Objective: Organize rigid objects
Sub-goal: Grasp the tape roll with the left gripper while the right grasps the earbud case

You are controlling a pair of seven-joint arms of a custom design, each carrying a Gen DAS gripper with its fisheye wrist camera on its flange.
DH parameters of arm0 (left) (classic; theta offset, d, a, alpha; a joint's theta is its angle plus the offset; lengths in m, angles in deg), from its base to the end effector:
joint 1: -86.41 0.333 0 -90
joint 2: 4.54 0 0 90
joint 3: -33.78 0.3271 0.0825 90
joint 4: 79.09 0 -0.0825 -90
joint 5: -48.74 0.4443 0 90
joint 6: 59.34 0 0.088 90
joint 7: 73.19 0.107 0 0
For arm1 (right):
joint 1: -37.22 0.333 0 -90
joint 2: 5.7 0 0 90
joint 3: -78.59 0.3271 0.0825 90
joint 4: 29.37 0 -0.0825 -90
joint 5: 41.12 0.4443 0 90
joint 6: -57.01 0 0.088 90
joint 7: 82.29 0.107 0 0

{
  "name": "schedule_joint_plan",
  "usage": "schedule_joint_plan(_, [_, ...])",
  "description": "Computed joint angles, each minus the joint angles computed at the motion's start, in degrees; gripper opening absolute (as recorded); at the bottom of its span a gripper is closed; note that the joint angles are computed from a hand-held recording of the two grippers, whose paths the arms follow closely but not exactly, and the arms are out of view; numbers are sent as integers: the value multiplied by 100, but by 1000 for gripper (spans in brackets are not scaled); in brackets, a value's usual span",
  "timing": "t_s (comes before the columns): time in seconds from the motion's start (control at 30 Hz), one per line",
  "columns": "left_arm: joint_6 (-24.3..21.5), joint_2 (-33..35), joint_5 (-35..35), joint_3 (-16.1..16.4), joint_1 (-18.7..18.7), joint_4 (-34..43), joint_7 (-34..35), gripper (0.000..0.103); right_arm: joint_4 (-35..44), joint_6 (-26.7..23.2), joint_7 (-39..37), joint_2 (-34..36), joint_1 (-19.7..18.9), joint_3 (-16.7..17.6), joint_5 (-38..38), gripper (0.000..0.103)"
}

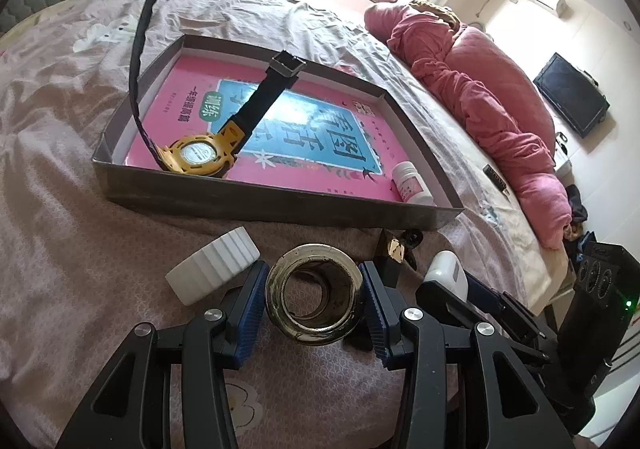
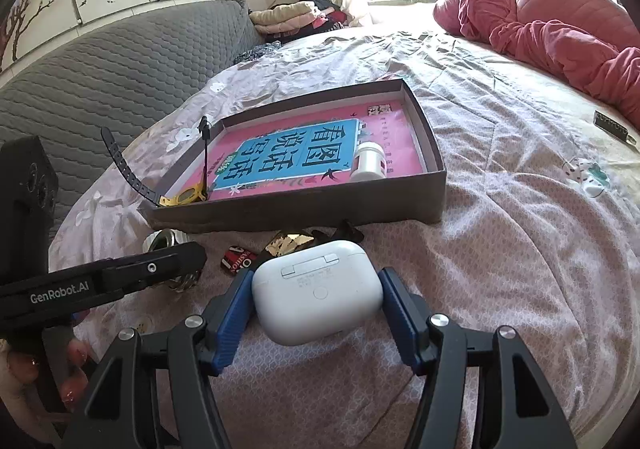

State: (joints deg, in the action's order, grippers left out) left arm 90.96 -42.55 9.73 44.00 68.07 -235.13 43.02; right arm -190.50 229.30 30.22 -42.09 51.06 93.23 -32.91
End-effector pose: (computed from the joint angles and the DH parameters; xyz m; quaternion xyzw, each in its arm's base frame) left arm 0.4227 -0.0481 0.4518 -0.6226 0.6851 -0.3775 0.0225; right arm 0.3793 0.1900 0.4456 -0.6440 0.6523 -0.1720 0.3608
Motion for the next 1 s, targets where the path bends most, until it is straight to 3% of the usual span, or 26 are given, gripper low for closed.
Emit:
schedule_joint_plan(0.3, [74, -180, 49, 38, 13, -51, -49, 47, -21, 175, 73, -109, -224, 262, -199, 63])
schedule_joint_plan(1.0, [237, -534, 86, 312, -54, -73, 25, 47, -64, 477, 79, -257, -363, 432, -200, 63])
